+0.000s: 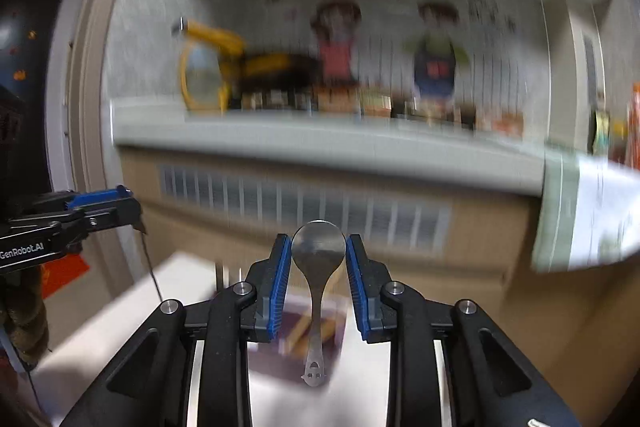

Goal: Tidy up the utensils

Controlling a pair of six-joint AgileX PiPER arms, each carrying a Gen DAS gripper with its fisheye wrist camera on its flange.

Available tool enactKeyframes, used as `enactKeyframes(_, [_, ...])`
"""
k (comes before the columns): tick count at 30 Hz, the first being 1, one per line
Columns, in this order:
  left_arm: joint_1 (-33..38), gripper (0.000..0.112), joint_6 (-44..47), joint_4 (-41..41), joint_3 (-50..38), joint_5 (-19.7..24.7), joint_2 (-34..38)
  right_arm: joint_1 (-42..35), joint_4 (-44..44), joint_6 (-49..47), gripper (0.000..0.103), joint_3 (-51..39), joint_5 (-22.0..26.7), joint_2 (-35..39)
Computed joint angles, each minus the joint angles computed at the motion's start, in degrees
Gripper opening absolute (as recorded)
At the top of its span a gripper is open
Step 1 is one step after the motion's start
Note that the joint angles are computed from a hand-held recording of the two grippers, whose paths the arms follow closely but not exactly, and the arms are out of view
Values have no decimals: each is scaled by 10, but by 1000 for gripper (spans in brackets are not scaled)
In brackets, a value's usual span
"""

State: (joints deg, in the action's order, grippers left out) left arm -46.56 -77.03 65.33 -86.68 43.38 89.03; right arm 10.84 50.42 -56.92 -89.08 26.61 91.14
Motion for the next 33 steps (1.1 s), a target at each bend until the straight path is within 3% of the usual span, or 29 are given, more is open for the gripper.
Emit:
enactKeyframes(5, [88, 32, 44, -64, -45, -85, 41, 8, -72, 112, 25, -152, 58, 101])
enactKeyframes(12, [169, 32, -18, -96, 29, -208, 79, 35, -130, 149, 25, -175, 47, 205])
enactKeyframes(14, [194, 32, -12, -121, 42, -262, 105, 29, -128, 161, 26, -203, 87, 240])
enactKeyframes(17, [210, 41, -54, -100, 61, -303, 134, 10, -127, 210, 26, -289, 204, 315])
enactKeyframes(19, [204, 46, -128, -34, 76, -296, 137, 4, -124, 213, 26, -275, 209, 324])
enactKeyframes(21, [187, 46, -220, 44, 104, -272, 126, 5, -132, 197, 26, -204, 157, 291])
enactKeyframes(24, [133, 47, -314, 121, 146, -177, 99, -4, -72, 118, 26, -63, 73, 213])
enactKeyframes(26, [78, 47, -370, 171, 194, -103, 69, -14, -17, 62, 26, 6, 49, 168])
enactKeyframes(29, [7, 47, -389, 176, 238, -19, 40, -33, 52, -17, 27, 94, 37, 102])
enactKeyframes(33, [-52, 47, -380, 123, 271, 11, 1, -55, 73, -66, 27, 159, 49, 39])
